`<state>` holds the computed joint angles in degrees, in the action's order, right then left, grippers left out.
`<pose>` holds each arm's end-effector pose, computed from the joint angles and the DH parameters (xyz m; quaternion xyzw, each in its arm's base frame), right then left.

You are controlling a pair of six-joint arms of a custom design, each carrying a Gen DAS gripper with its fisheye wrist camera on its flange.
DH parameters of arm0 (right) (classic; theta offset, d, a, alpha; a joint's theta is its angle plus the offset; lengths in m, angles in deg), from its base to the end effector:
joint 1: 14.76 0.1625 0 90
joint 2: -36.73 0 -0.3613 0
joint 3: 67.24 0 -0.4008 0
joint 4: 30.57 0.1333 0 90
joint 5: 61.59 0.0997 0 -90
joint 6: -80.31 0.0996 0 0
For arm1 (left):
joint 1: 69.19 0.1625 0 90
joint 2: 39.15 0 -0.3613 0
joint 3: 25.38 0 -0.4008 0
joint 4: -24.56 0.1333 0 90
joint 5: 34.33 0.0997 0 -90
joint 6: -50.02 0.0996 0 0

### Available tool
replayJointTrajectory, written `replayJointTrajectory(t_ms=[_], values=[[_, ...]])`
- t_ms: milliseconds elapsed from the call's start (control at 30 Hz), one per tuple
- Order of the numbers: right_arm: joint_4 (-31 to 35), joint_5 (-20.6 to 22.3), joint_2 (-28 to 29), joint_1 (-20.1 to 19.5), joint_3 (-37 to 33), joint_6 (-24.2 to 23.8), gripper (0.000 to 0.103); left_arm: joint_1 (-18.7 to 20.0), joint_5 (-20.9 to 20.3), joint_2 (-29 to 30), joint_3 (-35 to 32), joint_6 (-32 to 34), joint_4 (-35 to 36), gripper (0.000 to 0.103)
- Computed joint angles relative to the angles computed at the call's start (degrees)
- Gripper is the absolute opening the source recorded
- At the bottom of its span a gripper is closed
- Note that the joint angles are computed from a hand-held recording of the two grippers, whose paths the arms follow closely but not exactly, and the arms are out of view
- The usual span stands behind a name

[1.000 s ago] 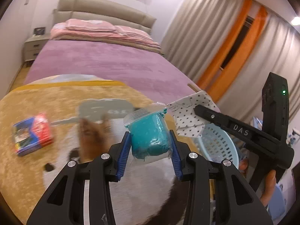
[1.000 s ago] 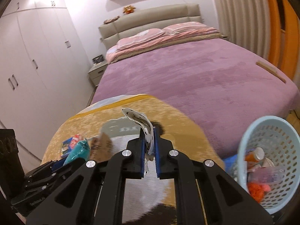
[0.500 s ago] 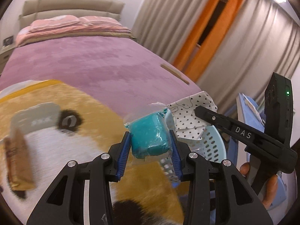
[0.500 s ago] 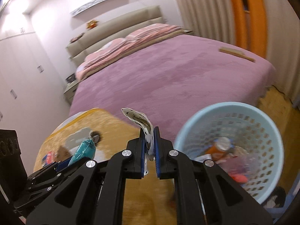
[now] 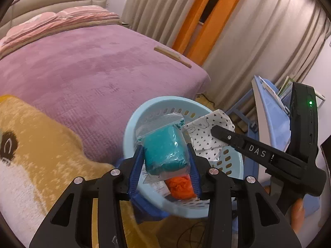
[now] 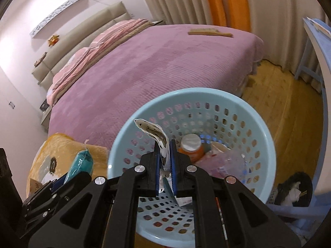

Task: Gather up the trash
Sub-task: 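Carry teal bag and dotted paper over the basket and open both tools, then grasp the tiger-print card box with left tool while right tool grasps the brown paper bag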

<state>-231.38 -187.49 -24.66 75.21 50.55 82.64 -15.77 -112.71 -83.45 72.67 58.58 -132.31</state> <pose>0.0746 -0.5185 0.1800 -0.1583 -0.8430 0.4403 0.2653 -0.2432 -0.5851 0.0192 0.3687 0.9171 -0.1346 0.0701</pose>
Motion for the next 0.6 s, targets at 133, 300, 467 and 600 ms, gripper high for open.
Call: replayJointTrajectory(t_ms=[133,300,467,600], values=[[0.9,1.2,-1.5,-1.4,1.4,2.7,0.037,-0.5,-0.2,0.2,0.3,-0.5,-1.5,0.065],[-1.4,1.2,-2.9,-1.3,3.1,2.6,0.053,-0.3,-0.7,-1.5,1.9,-1.7,-2.1,0.073],[-3.4,1.6,-3.9,0.6,4.4,1.3,0.053,-0.6,-0.5,-6.0,6.1,-2.6,-4.0,0.073],[-4.7,1.4,-3.8,3.6,4.8,0.1,0.053,-1.5,0.6,-10.5,10.1,-2.9,-6.2,0.073]])
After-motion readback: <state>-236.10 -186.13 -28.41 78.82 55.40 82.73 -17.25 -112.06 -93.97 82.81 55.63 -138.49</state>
